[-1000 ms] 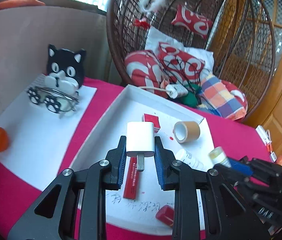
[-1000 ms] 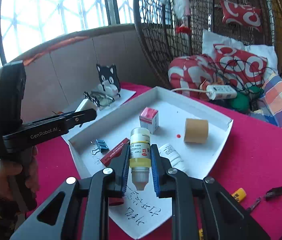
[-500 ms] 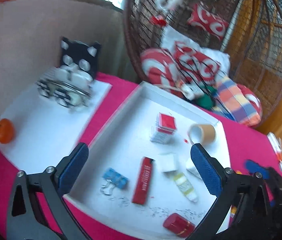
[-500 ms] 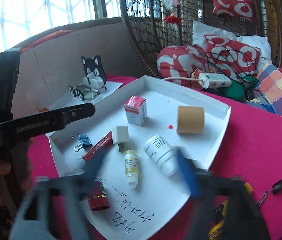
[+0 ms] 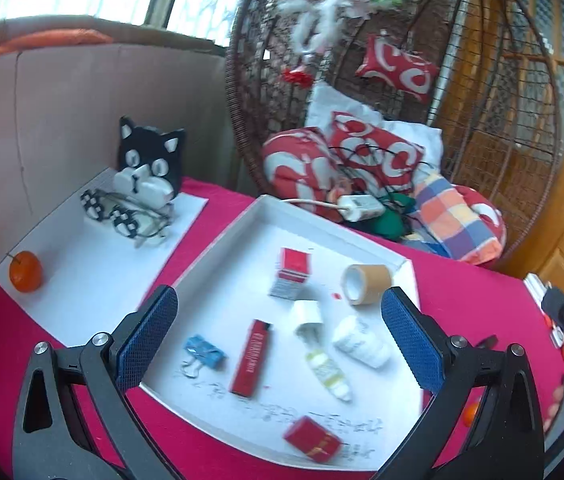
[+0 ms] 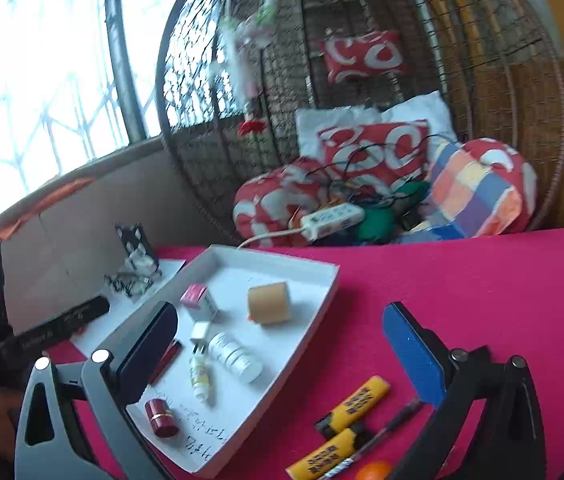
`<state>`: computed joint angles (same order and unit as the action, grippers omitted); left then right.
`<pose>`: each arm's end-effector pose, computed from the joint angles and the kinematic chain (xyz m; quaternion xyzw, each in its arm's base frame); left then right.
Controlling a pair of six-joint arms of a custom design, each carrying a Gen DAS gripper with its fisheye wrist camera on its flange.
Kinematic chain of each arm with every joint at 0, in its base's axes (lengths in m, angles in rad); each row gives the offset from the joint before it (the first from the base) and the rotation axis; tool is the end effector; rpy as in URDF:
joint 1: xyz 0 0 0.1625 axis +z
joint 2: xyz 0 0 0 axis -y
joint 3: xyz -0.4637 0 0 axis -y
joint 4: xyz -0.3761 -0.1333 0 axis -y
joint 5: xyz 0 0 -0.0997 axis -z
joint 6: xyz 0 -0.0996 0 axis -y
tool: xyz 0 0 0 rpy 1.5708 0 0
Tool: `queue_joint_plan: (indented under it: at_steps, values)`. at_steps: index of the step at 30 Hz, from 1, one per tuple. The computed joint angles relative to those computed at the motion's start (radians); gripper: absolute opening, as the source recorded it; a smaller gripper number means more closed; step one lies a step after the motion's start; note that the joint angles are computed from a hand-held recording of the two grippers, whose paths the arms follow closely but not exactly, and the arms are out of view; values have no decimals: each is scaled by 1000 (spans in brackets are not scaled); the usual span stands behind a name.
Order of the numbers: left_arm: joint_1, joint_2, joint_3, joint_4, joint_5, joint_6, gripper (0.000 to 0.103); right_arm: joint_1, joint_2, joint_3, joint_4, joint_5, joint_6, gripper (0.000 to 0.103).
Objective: Organize rigid objects
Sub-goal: 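Move both open tools back over the orange and black plug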
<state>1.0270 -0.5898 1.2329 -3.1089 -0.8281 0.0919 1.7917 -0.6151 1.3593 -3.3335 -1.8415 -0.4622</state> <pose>-0.2453 -0.7935 0.2268 0.1134 0.8471 -0.4663 0.2285 0.2770 -0.7468 0.2098 0.2278 -0.8372 0.4654 0.1751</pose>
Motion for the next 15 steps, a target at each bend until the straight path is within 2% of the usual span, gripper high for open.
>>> queue_joint_plan:
  at_steps: [8, 15]
  values:
    - [-42, 32, 12, 63, -97, 61, 103, -34, -56, 50, -83, -18, 58, 103]
    - [-68, 91, -7, 229, -188, 88, 103, -79, -98, 91, -119, -45, 149, 103]
